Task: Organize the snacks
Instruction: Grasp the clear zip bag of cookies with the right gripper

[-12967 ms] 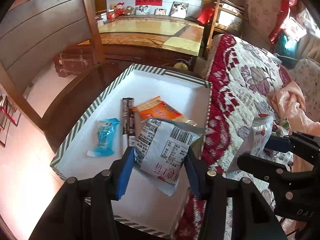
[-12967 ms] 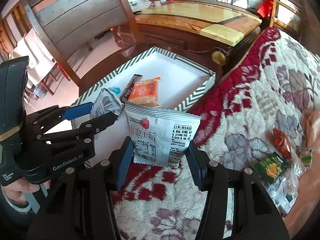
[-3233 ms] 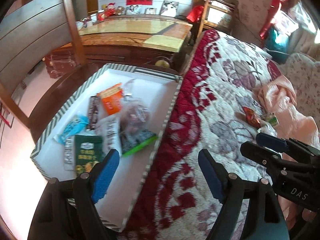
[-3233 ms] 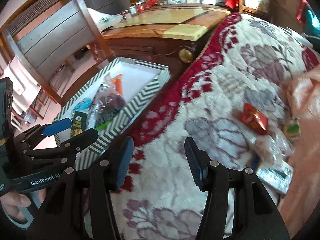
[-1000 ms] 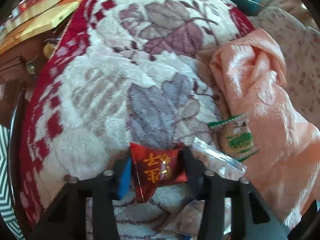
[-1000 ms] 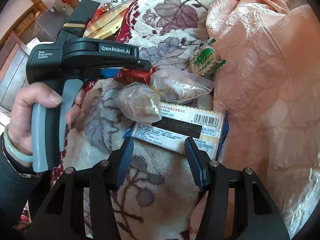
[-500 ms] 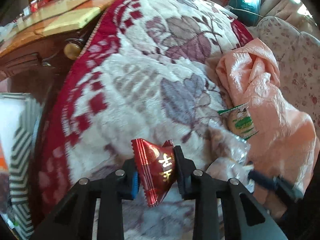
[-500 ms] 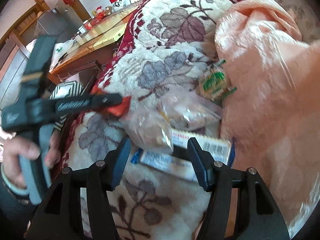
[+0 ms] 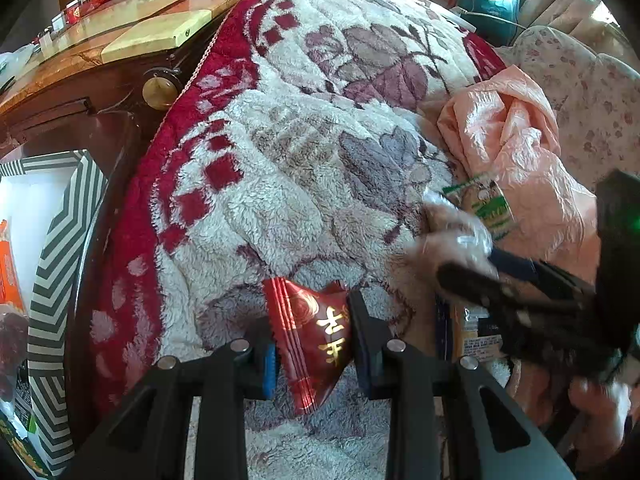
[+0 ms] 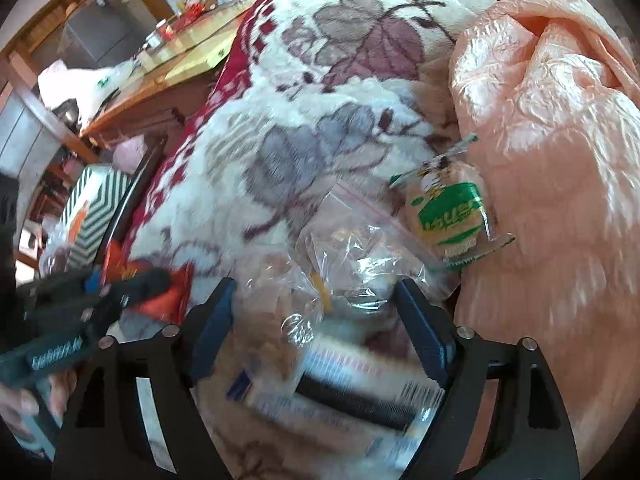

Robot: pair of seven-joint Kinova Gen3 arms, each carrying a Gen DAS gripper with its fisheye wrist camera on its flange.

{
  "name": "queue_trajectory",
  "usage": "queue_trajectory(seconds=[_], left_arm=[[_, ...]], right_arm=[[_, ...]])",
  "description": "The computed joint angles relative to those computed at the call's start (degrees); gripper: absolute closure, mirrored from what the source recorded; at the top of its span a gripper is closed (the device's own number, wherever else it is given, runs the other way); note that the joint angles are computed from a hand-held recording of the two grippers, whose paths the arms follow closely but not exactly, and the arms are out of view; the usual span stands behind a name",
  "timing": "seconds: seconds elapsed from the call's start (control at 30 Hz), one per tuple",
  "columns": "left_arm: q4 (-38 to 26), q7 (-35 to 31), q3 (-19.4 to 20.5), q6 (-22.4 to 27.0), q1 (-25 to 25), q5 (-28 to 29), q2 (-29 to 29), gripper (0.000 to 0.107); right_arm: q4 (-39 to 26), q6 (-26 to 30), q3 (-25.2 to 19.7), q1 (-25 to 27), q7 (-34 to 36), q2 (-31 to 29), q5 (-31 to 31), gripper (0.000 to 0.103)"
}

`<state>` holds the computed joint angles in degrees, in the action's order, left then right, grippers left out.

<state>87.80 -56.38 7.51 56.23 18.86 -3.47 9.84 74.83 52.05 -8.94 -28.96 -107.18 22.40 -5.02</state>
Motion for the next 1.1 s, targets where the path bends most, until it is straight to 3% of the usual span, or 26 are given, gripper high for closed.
queue_trajectory(seconds=[0.13, 0.2, 0.27, 0.43, 0.77, 1.1], left_arm=[[0.4, -0.2, 0.0, -0.4, -0.3, 0.4, 0.0, 0.075], [0.6, -0.1, -0.1, -0.7, -0.3, 0.4, 0.1, 0.075], [0.7, 0.0, -0.1, -0.7, -0.3, 0.5, 0.0, 0.075], [1.2, 0.8, -0.1, -0.8, -0.1, 0.0, -0.8, 0.075], [4.7, 3.5, 0.6, -1.6, -0.5, -1.5, -6.1, 0.075], [8.8, 3.9, 2.1, -1.4, -1.8, -1.6, -12.0, 0.076]], right_arm=[[-0.4, -2.1, -0.4, 1.3, 2.4, 1.4, -0.8, 0.020], [0.8, -4.6, -0.5, 2.0, 3.3, 1.1, -1.4, 0.029], [1.2, -5.5, -0.2, 2.0, 3.3, 1.1, -1.4, 0.048], [3.2, -6.2, -0.6, 2.2, 4.1, -0.9, -1.9, 0.065], [7.7, -8.3, -2.1, 0.0, 4.9, -6.9, -2.2, 0.066], [12.0, -10.0, -3.0, -3.0, 1.0, -11.2, -0.5, 0.066]])
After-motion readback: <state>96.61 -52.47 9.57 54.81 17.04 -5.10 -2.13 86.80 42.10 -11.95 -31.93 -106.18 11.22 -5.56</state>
